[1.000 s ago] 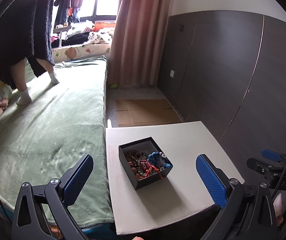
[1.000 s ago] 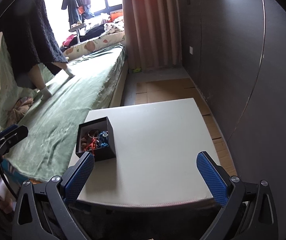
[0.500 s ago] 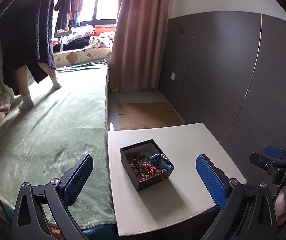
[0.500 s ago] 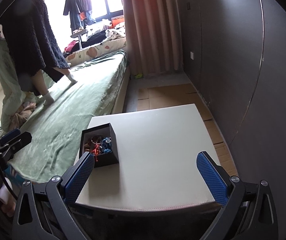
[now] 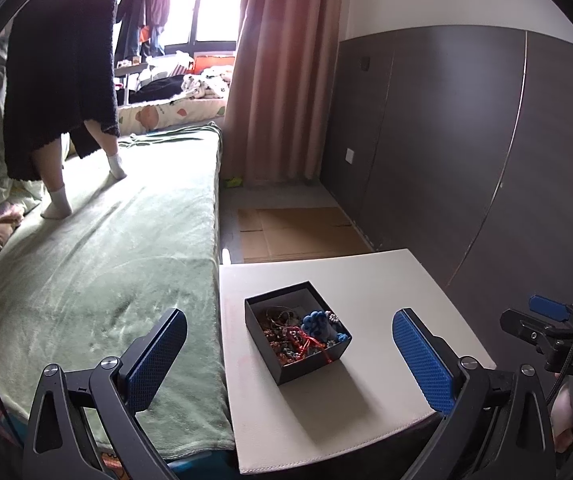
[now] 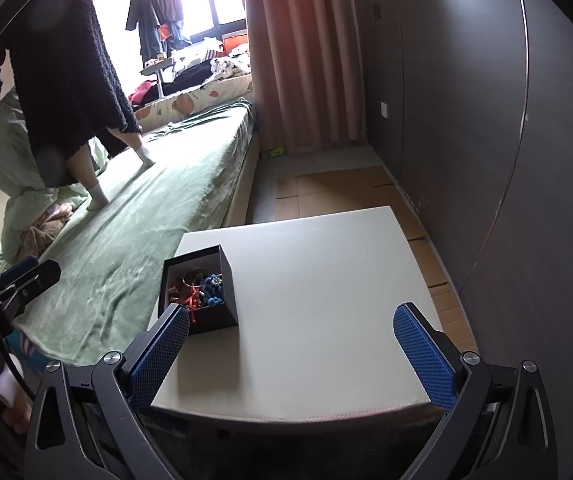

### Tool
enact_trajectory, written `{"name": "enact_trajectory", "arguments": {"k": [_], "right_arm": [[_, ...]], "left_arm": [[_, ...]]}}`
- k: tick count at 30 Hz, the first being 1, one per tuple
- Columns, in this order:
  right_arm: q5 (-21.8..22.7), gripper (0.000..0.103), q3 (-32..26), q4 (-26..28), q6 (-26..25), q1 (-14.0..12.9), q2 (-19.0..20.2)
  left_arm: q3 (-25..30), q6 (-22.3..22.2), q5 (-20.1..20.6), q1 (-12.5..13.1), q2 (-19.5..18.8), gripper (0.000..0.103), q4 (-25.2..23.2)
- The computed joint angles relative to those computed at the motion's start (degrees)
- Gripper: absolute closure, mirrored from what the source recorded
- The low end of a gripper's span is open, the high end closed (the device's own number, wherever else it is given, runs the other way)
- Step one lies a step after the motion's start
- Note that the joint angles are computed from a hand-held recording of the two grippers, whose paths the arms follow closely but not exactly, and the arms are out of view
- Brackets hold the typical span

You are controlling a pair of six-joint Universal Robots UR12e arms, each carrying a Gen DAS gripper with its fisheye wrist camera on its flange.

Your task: Organize jewelry

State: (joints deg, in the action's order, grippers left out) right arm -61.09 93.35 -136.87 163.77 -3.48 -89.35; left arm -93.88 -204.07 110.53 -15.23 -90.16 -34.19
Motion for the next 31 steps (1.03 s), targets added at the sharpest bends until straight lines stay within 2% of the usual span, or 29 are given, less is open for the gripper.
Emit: {"name": "enact_trajectory", "arguments": {"k": [18,22,27,31], "right_arm": [[-0.28,0.000,-0.05,0.25,-0.01,0.13,0.10],[-0.50,0.000,0.00,0.15,0.00,0.24,0.11],[-0.72,0.000,-0.03,0.31,0.02,0.28,0.16],[-0.88,0.000,-0.17,0.16,0.33,0.32,0.39]], "left_arm": [[0.21,1.49,1.85,-0.71,-0.22,0.001,0.86],[0.74,2.30,4.06,-1.30,-0.64,0.001,0.10],[0.58,3.26,3.11,-1.20,-0.56,0.001,0.76],[0.69,3.59,3.85,-1.39,-0.65,0.001,0.40]]}}
